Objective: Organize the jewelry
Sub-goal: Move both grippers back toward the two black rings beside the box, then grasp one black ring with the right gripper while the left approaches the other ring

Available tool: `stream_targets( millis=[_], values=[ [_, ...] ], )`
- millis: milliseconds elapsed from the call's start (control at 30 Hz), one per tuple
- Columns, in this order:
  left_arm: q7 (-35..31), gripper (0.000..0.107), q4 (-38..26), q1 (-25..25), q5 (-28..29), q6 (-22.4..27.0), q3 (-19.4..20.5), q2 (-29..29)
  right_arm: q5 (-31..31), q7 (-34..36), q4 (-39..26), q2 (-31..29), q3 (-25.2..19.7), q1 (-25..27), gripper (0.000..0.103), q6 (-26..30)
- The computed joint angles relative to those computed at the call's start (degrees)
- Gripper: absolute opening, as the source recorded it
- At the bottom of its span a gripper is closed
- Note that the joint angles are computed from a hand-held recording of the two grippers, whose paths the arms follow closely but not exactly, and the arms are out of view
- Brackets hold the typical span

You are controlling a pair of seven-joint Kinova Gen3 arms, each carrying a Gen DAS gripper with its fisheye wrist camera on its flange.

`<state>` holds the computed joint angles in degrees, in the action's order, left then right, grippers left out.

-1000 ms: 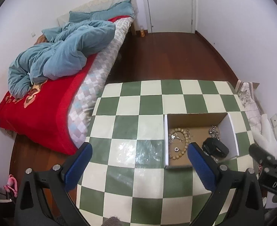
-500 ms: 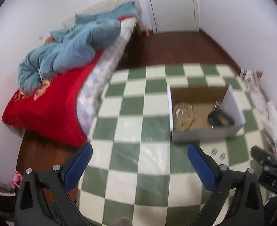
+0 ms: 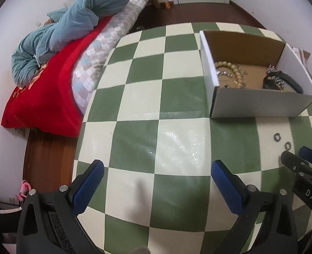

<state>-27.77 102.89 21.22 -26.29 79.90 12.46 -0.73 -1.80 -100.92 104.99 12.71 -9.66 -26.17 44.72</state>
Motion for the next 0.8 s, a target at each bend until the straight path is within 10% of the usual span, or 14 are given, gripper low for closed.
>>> stream_targets(
  millis=[133,267,800],
  values=[
    [-0.51,0.103,0.85,-0.71,0.91,-1.21,-0.59,0.08,2.32,-1.51,-0.48,0.86,-0.09,-1.8,0.043,-0.93],
    [-0.81,0.103,0.99,-0.86,1.54,-1.66,-0.59,0.2,5.47,-3.52,-1.42,1.7,0.3,-3.78,0.012,-0.77],
    [-9.33,0.102,-6.41,-0.04,9.82,-11.25,-0.95,5.37,-1.42,1.15,2.59,-3.78,3.25,7.24,0.012,-0.98]
  ],
)
